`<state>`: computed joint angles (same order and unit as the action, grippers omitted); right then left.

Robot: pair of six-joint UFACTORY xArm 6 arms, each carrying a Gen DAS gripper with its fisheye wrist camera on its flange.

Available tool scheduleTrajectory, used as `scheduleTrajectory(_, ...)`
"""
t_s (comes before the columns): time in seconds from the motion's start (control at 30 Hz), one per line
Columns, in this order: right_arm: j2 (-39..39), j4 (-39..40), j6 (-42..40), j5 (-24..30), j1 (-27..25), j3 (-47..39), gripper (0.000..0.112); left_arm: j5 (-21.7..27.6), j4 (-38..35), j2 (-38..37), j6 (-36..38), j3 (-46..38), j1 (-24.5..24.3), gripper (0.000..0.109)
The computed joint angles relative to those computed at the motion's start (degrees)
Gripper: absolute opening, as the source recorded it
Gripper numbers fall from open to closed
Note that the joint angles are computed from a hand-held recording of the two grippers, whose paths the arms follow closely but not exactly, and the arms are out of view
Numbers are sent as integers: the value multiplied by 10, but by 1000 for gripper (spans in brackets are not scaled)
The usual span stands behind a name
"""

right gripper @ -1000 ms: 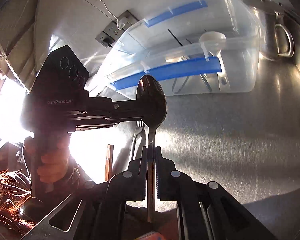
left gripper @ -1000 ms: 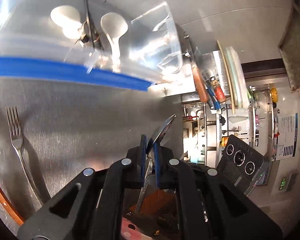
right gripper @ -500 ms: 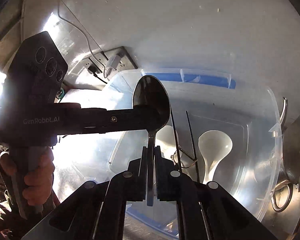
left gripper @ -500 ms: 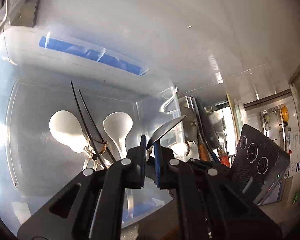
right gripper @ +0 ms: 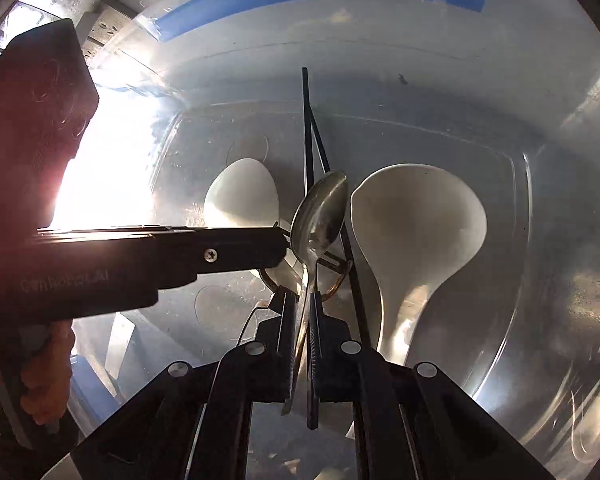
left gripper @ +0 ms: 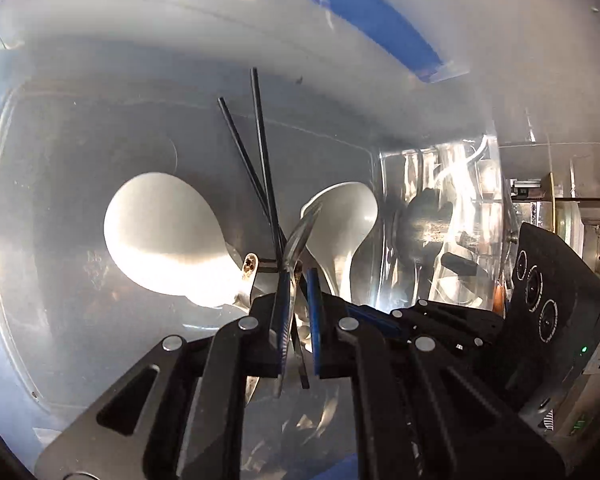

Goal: Organize utensils
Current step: 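Lower the spoon into the box and open the right gripper, then move the right gripper to the metal fork and grasp its handle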

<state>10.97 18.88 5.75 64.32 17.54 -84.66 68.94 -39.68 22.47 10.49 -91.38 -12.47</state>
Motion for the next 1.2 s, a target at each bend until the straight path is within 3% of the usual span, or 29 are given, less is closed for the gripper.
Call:
scheduleTrajectory(0.03, -32, -10, 3, -21, 6, 20, 25, -8, -10, -27, 22, 18, 6, 9)
scheduleTrajectory(0.07, -75, -5, -3, -51, 15, 53, 25, -13, -25, -58, 50, 39, 15, 26)
scheduleTrajectory(0.1, -119, 6, -11, -75, 25, 85, 27, -19, -45, -99, 84, 71, 25, 60)
scheduleTrajectory(0.17, -213, 28, -22, -122, 59, 151, 44, -36, -106, -201, 172, 157, 57, 86)
scheduleTrajectory(0.27, -309, 29, -1, -163, 140, 230, 61, -10, -152, -336, 264, 264, 122, 88)
scheduleTrajectory(0.33, -325, 11, 52, -168, 205, 267, 61, 27, -168, -397, 295, 320, 176, 92)
scheduleTrajectory(0.4, -301, -22, 122, -156, 260, 281, 61, 42, -153, -434, 294, 360, 214, 92)
scheduleTrajectory(0.53, -223, -115, 227, -154, 339, 278, 60, 22, -87, -462, 267, 427, 254, 92)
scheduleTrajectory(0.73, -158, -104, 295, -193, 350, 266, 48, 66, -59, -471, 269, 486, 312, 92)
scheduleTrajectory(0.8, -147, -108, 307, -196, 359, 262, 40, 90, -55, -471, 277, 495, 330, 92)
scheduleTrajectory(0.83, -139, -115, 314, -185, 362, 253, 28, 101, -53, -469, 280, 498, 338, 92)
scheduleTrajectory(0.97, -122, -179, 354, -152, 382, 224, 14, 133, -57, -463, 281, 506, 362, 92)
scheduleTrajectory(1.07, -140, -171, 351, -137, 383, 236, 11, 161, -63, -456, 280, 510, 361, 92)
scheduleTrajectory(1.2, -205, -129, 322, -157, 379, 310, 9, 183, -64, -443, 253, 520, 318, 92)
